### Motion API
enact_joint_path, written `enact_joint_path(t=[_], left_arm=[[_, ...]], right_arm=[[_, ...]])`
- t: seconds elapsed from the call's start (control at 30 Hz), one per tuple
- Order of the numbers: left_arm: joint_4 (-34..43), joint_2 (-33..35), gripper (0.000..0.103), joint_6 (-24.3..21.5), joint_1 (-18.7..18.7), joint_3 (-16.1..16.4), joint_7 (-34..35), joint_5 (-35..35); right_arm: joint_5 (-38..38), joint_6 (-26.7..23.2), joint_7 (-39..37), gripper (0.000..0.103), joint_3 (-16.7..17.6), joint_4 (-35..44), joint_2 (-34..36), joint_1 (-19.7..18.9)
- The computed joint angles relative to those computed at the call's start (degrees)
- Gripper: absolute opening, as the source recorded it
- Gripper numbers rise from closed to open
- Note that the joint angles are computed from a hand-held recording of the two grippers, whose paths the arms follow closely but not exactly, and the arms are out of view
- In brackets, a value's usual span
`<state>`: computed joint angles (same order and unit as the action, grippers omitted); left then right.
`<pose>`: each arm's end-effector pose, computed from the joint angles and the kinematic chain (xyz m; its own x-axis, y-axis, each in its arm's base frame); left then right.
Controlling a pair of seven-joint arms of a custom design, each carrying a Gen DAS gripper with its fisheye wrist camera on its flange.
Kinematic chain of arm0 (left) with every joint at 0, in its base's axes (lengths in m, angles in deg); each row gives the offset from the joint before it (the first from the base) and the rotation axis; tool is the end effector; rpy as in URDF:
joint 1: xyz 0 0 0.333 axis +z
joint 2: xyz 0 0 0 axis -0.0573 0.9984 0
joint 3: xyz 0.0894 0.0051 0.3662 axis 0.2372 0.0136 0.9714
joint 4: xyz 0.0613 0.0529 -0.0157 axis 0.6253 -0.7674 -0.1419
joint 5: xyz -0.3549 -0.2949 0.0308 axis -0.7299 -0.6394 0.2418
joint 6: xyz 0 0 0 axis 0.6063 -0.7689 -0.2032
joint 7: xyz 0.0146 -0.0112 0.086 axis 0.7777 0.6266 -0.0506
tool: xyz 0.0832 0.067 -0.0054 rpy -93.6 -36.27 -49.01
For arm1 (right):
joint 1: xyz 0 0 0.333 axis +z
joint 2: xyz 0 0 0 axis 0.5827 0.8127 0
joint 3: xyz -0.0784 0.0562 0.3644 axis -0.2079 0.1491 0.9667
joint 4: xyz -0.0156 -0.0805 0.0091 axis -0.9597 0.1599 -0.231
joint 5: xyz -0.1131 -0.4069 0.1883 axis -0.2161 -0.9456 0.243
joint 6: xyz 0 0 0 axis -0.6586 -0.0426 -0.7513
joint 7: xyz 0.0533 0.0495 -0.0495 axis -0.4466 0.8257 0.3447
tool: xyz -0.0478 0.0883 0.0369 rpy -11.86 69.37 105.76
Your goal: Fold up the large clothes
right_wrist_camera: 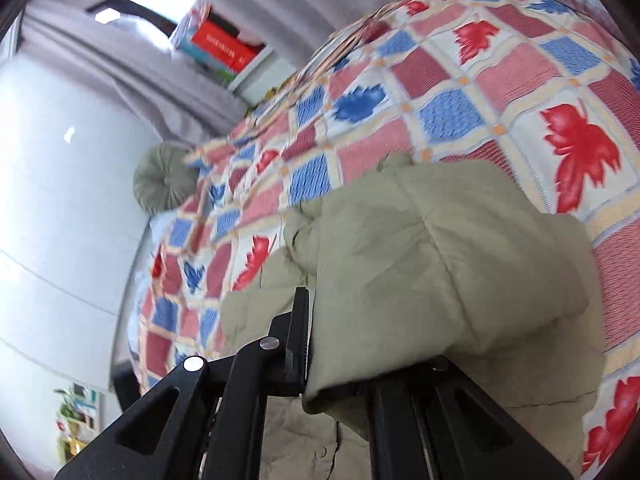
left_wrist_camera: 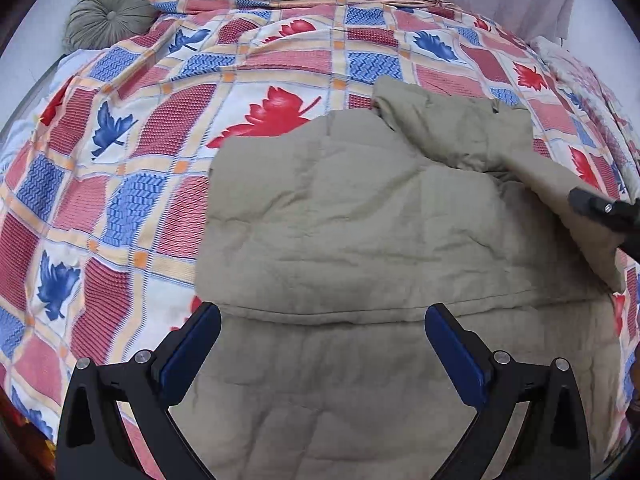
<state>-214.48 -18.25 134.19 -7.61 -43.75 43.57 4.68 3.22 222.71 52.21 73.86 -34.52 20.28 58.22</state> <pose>0.5893 -0.1201 0.4711 -0.1351 -0.9908 0.0057 -0.9157 0.1227 -0.3827 0.5997 0.3179 0.5089 -0.0469 -0.7580 -0.6505 -0.8125 0.4078 -0.4167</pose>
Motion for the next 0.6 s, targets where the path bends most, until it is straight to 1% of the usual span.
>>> enact_joint_path(t=[0.03, 0.1, 0.13, 0.2, 0.3, 0.37, 0.47, 0.53, 0.57, 0.6], left_arm=[[0.1, 0.4, 0.102, 0.1, 0.3, 0.4, 1.2, 0.2], [0.4, 1.4, 0.102, 0.2, 0.8, 0.8, 3.2, 0.4], [0.2, 1.6, 0.102, 0.3, 1.0, 0.8, 3.7, 0.2], [0.0, 2.4, 0.102, 0.2, 1.3, 0.8, 5.5, -1.4], [-0.4, 3.0, 0.102, 0.3, 1.2, 0.3, 5.8, -3.4], [-0.3, 3.6, 0.102, 0.2, 1.0, -0.1, 6.0, -5.2], [0.1, 4.1, 0.102, 0.5, 0.5, -0.7, 6.5, -7.6], [0.7, 4.6, 0.102, 1.0, 0.3, -1.0, 7.4, -9.4], [1.1, 4.7, 0.102, 1.2, 0.2, -1.1, 7.9, -10.1], [1.5, 4.9, 0.102, 1.5, 0.2, -1.1, 8.5, -10.9]], right_arm=[[-5.3, -1.1, 4.2, 0.008, -0.7, 1.0, 1.7, 1.4], [-17.4, -3.9, 15.2, 0.008, -3.3, 2.2, 4.4, 5.3], [-20.3, -4.5, 18.5, 0.008, -3.7, 1.7, 5.0, 6.4], [-22.3, -5.6, 22.8, 0.008, -3.7, 2.1, 7.4, 6.9], [-24.9, -7.3, 28.6, 0.008, -4.5, 2.7, 9.8, 7.7], [-25.6, -8.1, 30.3, 0.008, -4.5, 2.8, 10.6, 7.4], [-24.6, -9.4, 29.8, 0.009, -3.4, 3.1, 10.8, 6.2], [-24.2, -11.6, 29.6, 0.016, -3.0, 3.7, 10.4, 5.6], [-23.9, -12.2, 29.6, 0.032, -2.8, 4.0, 10.2, 5.4], [-22.3, -11.8, 28.7, 0.043, -2.1, 3.5, 9.4, 4.7]])
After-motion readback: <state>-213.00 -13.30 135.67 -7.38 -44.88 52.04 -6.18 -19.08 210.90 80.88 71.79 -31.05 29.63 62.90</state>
